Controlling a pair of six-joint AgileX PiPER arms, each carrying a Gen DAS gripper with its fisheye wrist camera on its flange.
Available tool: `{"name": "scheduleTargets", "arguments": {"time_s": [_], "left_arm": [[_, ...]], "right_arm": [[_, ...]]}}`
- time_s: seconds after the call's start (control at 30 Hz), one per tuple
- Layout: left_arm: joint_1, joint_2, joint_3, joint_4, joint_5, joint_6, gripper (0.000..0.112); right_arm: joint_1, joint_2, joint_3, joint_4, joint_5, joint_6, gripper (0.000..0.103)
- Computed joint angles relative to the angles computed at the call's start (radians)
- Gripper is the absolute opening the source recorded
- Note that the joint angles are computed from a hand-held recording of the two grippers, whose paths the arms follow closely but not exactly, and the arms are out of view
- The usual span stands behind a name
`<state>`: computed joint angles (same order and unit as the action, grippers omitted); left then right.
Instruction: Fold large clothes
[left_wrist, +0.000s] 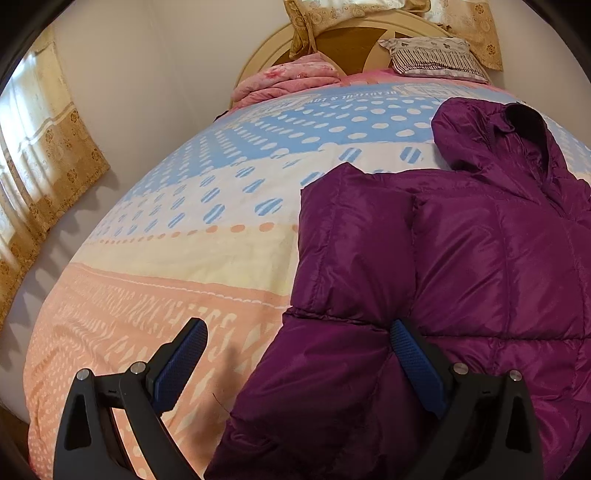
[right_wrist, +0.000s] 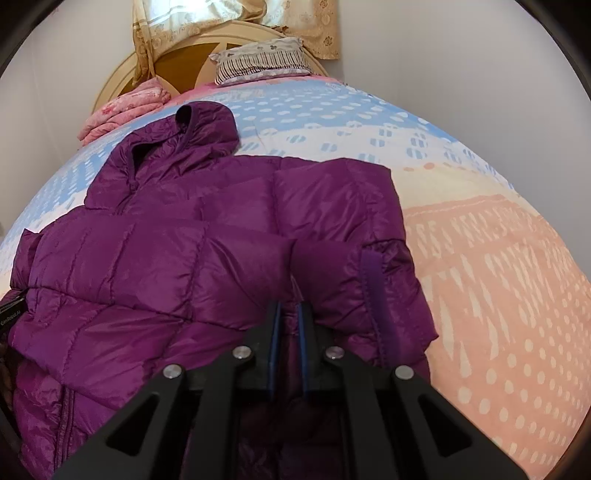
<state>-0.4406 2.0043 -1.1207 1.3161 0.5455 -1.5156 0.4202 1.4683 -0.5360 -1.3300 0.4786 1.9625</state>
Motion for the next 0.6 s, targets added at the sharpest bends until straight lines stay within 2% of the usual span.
{"name": "scheduleTargets", "arguments": {"time_s": [0.1, 0.17, 0.2, 0.23, 0.3, 0.37, 0.5, 0.6], "left_arm": [[0.007, -0.047, 0.016, -0.051, 0.000, 0.050, 0.100], [0.021, -0.129, 0.064, -0.022, -0.049, 0.016, 0.100], [0.026, -0.173, 0.088, 0.020, -0.074, -0.028, 0.100], [0.026, -0.195, 0.092, 0.030, -0.081, -0.042, 0.100], [0.032, -0.214, 0.049, -0.047, -0.101, 0.019, 0.100], [0.037, -0.178, -0.040, -0.198, -0.098, 0.158, 0.100], [0.038, -0.050, -0.194, -0.309, -0.045, 0.250, 0.100], [0.042, 0.060, -0.299, -0.347, -0.008, 0.287, 0.100]], "right_arm": [[-0.004, -0.008, -0.012, 0.041, -0.006, -0.045, 0.009], [-0.009, -0.073, 0.010, 0.040, -0.011, -0.032, 0.009], [-0.001, -0.116, 0.025, 0.022, 0.007, -0.005, 0.012], [0.025, -0.164, 0.032, 0.016, 0.064, 0.018, 0.016], [0.022, -0.203, 0.008, 0.040, 0.109, -0.008, 0.018], [-0.023, -0.196, -0.028, 0.076, 0.084, -0.049, 0.018], [-0.114, -0.111, -0.105, 0.095, 0.045, -0.117, 0.018], [-0.206, -0.025, -0.146, 0.117, -0.040, -0.161, 0.018]]}}
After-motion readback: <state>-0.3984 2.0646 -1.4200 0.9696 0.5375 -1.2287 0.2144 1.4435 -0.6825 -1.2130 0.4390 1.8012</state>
